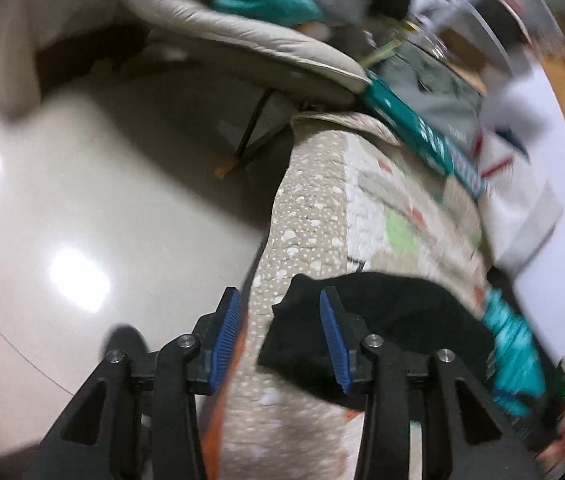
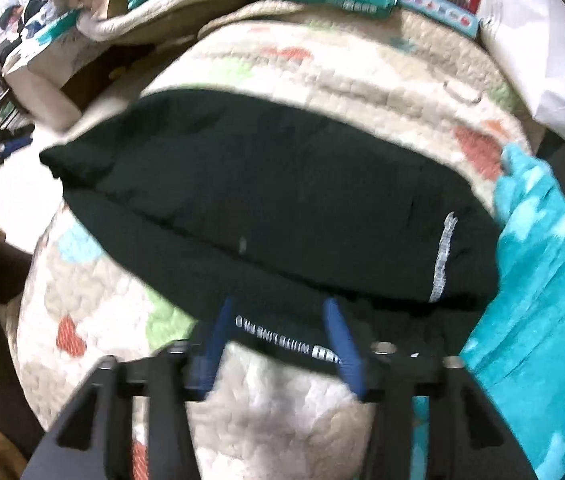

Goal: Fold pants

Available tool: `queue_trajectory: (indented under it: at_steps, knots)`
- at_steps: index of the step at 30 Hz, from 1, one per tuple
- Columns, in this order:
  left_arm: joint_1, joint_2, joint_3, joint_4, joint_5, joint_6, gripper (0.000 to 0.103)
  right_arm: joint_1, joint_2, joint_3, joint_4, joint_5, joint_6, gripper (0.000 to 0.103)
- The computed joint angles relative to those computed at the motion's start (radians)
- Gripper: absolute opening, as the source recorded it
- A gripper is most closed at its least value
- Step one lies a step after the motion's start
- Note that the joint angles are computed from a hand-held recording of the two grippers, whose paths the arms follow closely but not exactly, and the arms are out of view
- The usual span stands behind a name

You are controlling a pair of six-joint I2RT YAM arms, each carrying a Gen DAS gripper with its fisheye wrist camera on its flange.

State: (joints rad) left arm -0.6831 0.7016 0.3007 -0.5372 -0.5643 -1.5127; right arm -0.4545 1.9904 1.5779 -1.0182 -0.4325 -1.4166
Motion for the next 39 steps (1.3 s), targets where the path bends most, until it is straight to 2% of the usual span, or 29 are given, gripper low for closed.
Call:
queue_trajectory:
  at_steps: [2, 5, 9, 12, 13, 16, 19, 21, 23, 24, 26, 29, 32, 33, 34, 36, 39]
  knots:
    - [0.015, -0.020, -0.007, 0.017, -0.008, -0.016, 0.039, 0.035, -0.049, -0.036, -0.020, -0.035, 0.003, 0.056]
    - [-0.005, 0.024, 0.033, -0.010, -0.059, -0.048, 0.041, 0.134, -0.182, -0.188, -0.016, -0.074, -0.013, 0.056]
    - [-0.073, 0.094, 0.142, -0.201, -0.186, -0.138, 0.043, 0.347, -0.356, -0.390, 0.067, -0.091, 0.057, 0.055]
    - [-0.125, 0.114, 0.201, -0.377, -0.275, -0.266, 0.052, 0.559, -0.441, -0.517, 0.207, -0.071, 0.187, 0.054]
    - [-0.136, 0.119, 0.214, -0.431, -0.295, -0.317, 0.053, 0.623, -0.453, -0.551, 0.256, -0.055, 0.221, 0.054]
    - [-0.121, 0.056, 0.194, -0.479, -0.308, -0.358, 0.053, 0.833, -0.451, -0.646, 0.439, 0.034, 0.319, 0.054]
    - [-0.061, -0.058, 0.148, -0.462, -0.276, -0.325, 0.053, 0.996, -0.369, -0.698, 0.615, 0.181, 0.355, 0.053]
    - [0.010, -0.146, 0.109, -0.412, -0.225, -0.259, 0.053, 1.060, -0.290, -0.698, 0.687, 0.276, 0.342, 0.053]
    - [0.044, -0.190, 0.090, -0.383, -0.198, -0.222, 0.053, 1.103, -0.217, -0.682, 0.707, 0.371, 0.329, 0.019]
    - [0.034, -0.198, 0.089, -0.389, -0.204, -0.230, 0.053, 1.124, -0.192, -0.684, 0.742, 0.423, 0.332, 0.011]
    - [0.027, -0.204, 0.093, -0.393, -0.218, -0.229, 0.053, 1.135, -0.168, -0.653, 0.729, 0.416, 0.352, 0.011]
    - [0.021, -0.195, 0.097, -0.388, -0.231, -0.233, 0.053, 1.148, -0.129, -0.572, 0.714, 0.401, 0.459, 0.011]
    - [0.039, -0.189, 0.087, -0.353, -0.212, -0.204, 0.053, 1.145, -0.079, -0.489, 0.698, 0.370, 0.592, 0.016]
    - [0.033, -0.185, 0.086, -0.357, -0.211, -0.210, 0.053, 1.129, -0.055, -0.438, 0.638, 0.334, 0.623, 0.024]
    - [0.033, -0.176, 0.085, -0.352, -0.208, -0.209, 0.053, 1.117, -0.048, -0.413, 0.607, 0.319, 0.643, 0.043]
    - [0.021, -0.173, 0.084, -0.371, -0.213, -0.233, 0.053, 1.086, -0.093, -0.439, 0.637, 0.294, 0.652, 0.060]
    - [0.025, -0.169, 0.079, -0.373, -0.210, -0.253, 0.053, 0.997, -0.164, -0.456, 0.596, 0.231, 0.625, 0.060]
